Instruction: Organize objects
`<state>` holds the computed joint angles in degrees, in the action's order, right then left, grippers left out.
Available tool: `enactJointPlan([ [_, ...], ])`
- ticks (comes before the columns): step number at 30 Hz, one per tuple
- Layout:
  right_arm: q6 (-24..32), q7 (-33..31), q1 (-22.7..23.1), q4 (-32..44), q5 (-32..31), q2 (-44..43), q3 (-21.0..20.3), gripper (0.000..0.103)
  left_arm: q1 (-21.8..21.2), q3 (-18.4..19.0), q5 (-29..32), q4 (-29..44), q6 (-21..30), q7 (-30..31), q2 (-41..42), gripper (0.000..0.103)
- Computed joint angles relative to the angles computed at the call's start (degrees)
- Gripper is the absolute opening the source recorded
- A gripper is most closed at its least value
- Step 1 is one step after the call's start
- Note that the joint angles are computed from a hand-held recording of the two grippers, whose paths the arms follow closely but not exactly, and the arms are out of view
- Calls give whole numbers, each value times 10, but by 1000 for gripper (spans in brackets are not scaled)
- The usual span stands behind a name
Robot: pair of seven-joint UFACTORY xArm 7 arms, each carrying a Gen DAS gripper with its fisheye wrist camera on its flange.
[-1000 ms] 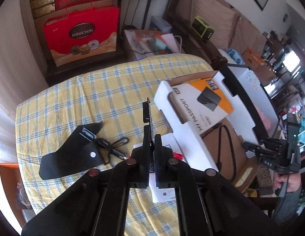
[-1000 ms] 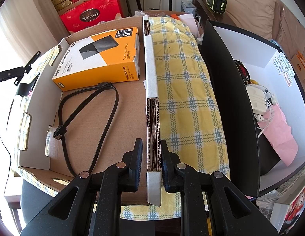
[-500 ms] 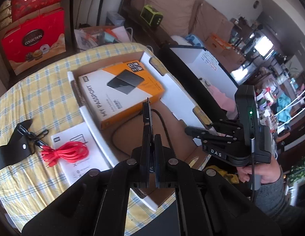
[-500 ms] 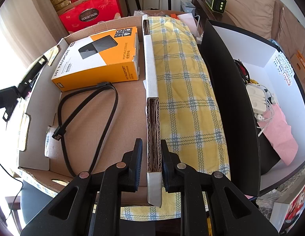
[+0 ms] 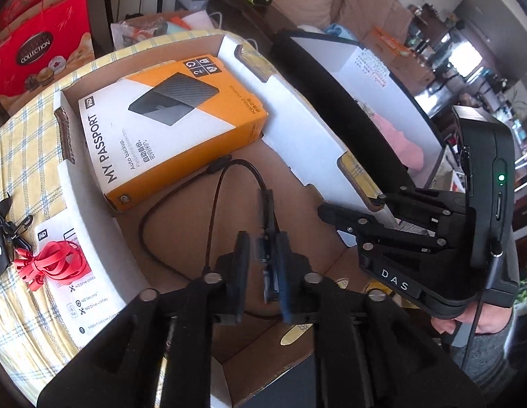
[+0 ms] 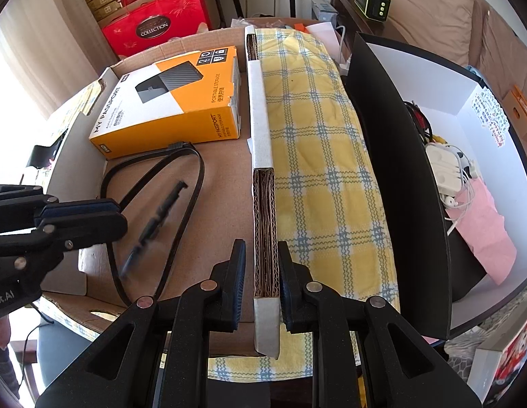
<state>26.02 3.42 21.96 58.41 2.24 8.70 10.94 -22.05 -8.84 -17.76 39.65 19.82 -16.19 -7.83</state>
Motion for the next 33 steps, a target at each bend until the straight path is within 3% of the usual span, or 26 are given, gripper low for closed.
enactJointPlan([
  [1, 0, 0, 0, 0, 0, 0, 0, 18, -1, 2, -8, -5, -5, 3, -5, 36],
  [6, 0, 0, 0, 0, 0, 0, 0, 18, 0, 20, -24, -33, -10, 15, -63, 39],
  [12, -2, 4, 2, -2, 0, -1, 1, 19, 34, 44, 0, -76, 6, -8, -149, 45],
  [19, -1, 4, 3, -2, -1, -2, 1, 19, 133, 40, 93, -127, 51, -75, -236, 61],
  [30, 0, 3, 3, -2, 1, -2, 1, 19, 226, 79, 151, -176, 69, -98, -239, 63],
  [33, 0, 3, 3, -2, 1, -2, 1, 19, 229, 95, 144, -186, 57, -86, -229, 63],
])
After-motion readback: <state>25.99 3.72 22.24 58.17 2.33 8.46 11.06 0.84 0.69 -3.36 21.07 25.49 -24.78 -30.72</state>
